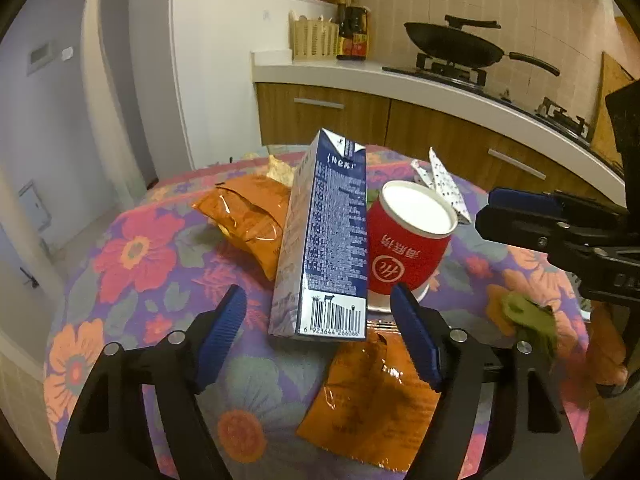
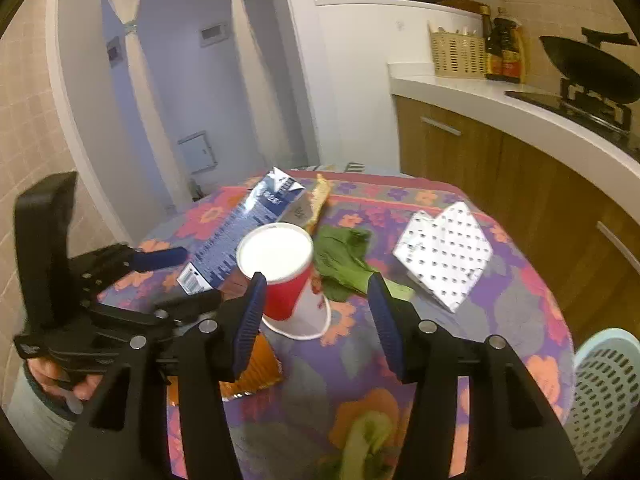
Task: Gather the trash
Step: 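Grasp the blue milk carton with the left tool while the right tool grasps the red paper cup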
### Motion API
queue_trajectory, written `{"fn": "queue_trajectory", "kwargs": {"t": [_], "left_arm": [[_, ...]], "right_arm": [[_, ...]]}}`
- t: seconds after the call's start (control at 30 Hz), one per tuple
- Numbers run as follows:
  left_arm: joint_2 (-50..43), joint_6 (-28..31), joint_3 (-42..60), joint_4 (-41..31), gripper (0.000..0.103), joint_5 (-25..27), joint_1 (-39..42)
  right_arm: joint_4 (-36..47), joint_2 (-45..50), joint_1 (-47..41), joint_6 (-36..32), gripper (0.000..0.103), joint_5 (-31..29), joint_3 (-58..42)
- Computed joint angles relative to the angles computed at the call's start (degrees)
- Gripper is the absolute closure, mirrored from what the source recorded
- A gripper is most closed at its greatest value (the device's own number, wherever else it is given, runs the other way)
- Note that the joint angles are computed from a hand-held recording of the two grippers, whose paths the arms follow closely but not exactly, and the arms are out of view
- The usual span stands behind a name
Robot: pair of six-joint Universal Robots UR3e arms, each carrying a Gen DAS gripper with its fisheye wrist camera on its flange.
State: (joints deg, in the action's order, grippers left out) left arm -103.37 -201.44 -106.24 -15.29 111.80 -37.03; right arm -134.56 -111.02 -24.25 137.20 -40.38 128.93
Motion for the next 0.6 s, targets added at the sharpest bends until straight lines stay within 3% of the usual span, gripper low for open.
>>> {"fn": "queue_trajectory", "kwargs": {"t": [0.13,0.27,0.6], "left_arm": [[-1.0,-0.2,0.0,0.7,0.036,-0.1,0.6],[-0.7,-1.4,-1.7,2.2,0.054,-1.6,1.9],[2.2,-2.9,-6.9,6.5,0.064,-2.8,3.0]], "right_arm": [[-4.9,3.2,3.4,2.5,0.047,-2.0,-0.6],[-8.9,7.4,7.6,5.2,0.047,-4.3,-2.3],[-15.1,13.8,13.5,9.6,0.044,-7.0,-4.8]]}}
